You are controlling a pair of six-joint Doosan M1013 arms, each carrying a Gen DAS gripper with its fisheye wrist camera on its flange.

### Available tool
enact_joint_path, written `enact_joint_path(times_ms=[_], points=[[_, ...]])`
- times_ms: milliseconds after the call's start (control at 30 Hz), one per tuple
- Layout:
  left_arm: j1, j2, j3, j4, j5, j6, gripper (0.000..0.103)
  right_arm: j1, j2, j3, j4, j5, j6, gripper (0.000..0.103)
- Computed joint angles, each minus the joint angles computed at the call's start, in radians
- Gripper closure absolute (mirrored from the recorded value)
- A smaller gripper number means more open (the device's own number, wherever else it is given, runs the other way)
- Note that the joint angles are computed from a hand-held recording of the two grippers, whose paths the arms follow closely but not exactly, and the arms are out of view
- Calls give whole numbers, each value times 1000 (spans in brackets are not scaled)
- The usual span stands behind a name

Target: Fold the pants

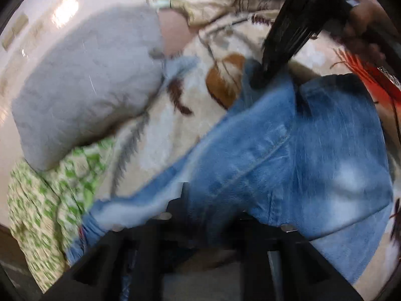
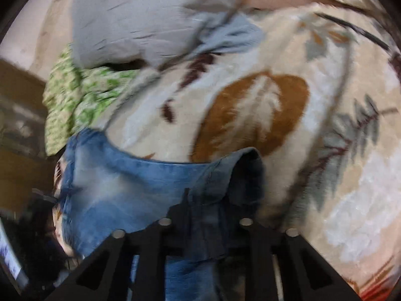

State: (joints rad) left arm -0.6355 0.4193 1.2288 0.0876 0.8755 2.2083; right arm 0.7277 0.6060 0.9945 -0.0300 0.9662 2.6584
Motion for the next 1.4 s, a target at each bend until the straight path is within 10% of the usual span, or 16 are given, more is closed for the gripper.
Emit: enact_joint_path(times_ms=[200,500,567,633,667,900,1033,1333,1400], points=[[4,-3,-46,-189,-14,22,87,28,-42,-41,-210,71,51,85],[-73,140,-208,-129,174,-112,90,-3,61,-269,-349,531,-2,78],[-70,125,-180,-123,156,-128,65,-14,90,-286,-304,620,14,64],[-55,84,-136,-148,105,-139,15,-7,49,-213,-294,562,47,37],[-43,54,-103,-185,61,-121,9,3,20,-172,-303,523,65,31],[20,-95,32,-389,86,27,2,104,-76,-68,-311,397,51,31],[32,-158,121,-468,106,196,1,131,-73,-58,-225,353,-15,31],[-44,-184,237,-190,-5,407,3,83,-12,-32,-13,281,-92,38],[-44,-159,209,-169,78,415,46,78,-20,-3,47,203,-118,64]])
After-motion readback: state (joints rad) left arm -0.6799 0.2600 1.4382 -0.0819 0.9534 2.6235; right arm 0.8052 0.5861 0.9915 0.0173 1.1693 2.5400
